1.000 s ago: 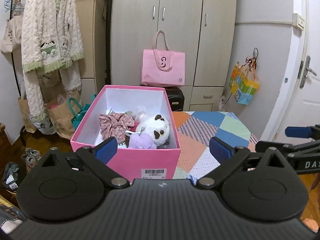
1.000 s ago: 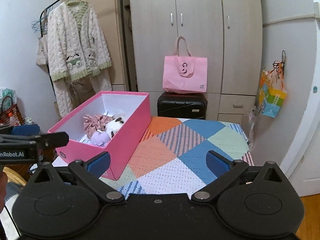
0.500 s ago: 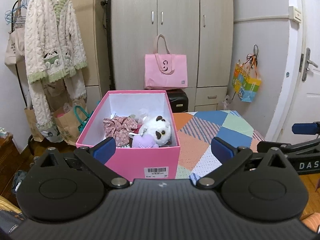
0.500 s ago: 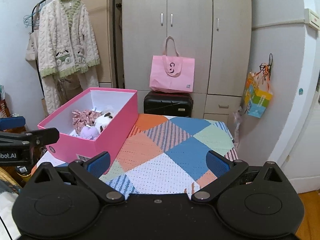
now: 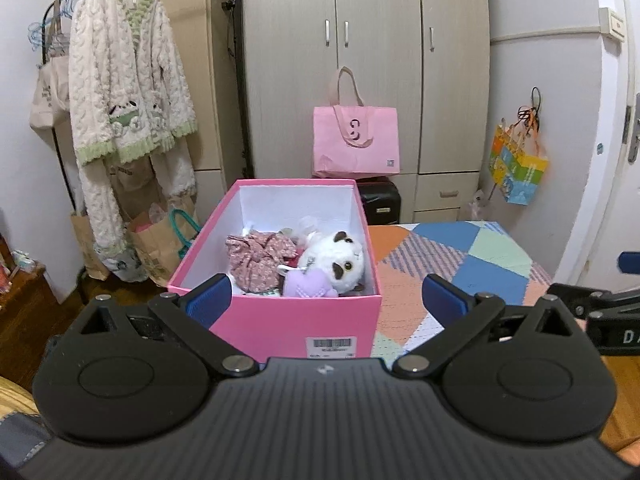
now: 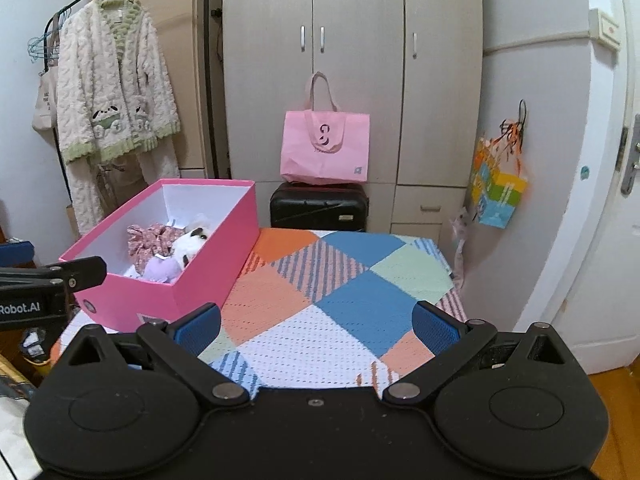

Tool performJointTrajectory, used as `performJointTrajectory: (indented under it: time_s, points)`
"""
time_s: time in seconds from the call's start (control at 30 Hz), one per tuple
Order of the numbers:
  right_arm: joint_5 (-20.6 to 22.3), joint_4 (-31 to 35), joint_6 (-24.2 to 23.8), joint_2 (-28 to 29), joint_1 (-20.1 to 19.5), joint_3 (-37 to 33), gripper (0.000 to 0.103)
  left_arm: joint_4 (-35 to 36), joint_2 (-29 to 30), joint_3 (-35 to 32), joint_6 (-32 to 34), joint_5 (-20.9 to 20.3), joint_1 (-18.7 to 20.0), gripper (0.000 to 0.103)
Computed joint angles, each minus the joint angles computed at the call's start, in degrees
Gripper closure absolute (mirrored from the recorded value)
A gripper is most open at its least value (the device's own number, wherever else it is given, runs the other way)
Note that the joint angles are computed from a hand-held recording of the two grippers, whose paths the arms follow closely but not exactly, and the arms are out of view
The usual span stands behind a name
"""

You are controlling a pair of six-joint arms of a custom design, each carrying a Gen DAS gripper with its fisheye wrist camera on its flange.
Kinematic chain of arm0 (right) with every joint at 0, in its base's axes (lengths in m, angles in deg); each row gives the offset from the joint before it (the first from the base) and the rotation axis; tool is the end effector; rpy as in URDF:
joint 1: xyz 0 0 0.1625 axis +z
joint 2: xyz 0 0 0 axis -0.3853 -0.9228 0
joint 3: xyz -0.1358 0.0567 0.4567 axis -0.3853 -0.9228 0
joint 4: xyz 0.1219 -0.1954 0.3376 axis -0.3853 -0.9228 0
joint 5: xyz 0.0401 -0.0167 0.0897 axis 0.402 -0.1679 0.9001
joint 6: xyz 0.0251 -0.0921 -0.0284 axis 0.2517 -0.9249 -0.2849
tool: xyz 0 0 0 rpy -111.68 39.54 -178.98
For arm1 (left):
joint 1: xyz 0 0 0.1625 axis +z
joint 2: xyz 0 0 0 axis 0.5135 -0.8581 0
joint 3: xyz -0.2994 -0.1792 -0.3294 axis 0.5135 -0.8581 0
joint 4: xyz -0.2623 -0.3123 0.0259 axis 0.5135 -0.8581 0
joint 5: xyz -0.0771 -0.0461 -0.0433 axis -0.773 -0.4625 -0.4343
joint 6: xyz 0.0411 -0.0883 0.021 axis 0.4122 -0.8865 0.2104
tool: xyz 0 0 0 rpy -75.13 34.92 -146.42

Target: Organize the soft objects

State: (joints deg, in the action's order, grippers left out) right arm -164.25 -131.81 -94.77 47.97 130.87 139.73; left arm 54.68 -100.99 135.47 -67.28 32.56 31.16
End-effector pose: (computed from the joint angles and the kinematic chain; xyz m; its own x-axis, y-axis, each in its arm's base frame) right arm 0.2935 -0.6409 0.0438 -0.7041 -0.0987 0.7032 -0.6448 0.5034 -0.5751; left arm -0.1081 -0.6358 0.2503 -0.6829 0.0132 -0.7304 0.6629 0.4312 -0.6121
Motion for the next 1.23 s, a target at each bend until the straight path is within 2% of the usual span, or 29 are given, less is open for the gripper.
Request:
performJointTrajectory:
  time_s: [0.17,0.3,0.6,0.73,0.87,1.23]
  points:
    - [-0.1,-1.8,-0.8,0.4,0.0,0.1,0.0,-3.2,-0.5,1.4,2.8,-0.6,-0.1,0.0]
    - [-0.2,-3.2,-1.4,0.6,-0.1,0.1,0.0,-1.8,-0.6,1.1,2.3,-0.1,0.0,0.0]
    - [0.6,-7.1,-3.0,1.1,-0.1,0.5,0.0,-4.3,-1.3,2.9,3.6,1.4,0.2,0.0]
    - [0.8,-7.3,-3.1,1.2,-0.1,0.6,0.0,-4.0,-1.3,3.0,3.0,1.8,0.4,0.0]
    - [0.7,-7.0,-2.9,1.2,-0.1,0.7,0.0,-7.9,-1.4,3.7,4.0,-0.1,0.4,0.0]
    - [0.4,-6.2,-1.7,1.0,-0.5,0.6,0.0,-6.1,-1.0,3.0,3.5,-0.2,0.5,0.0]
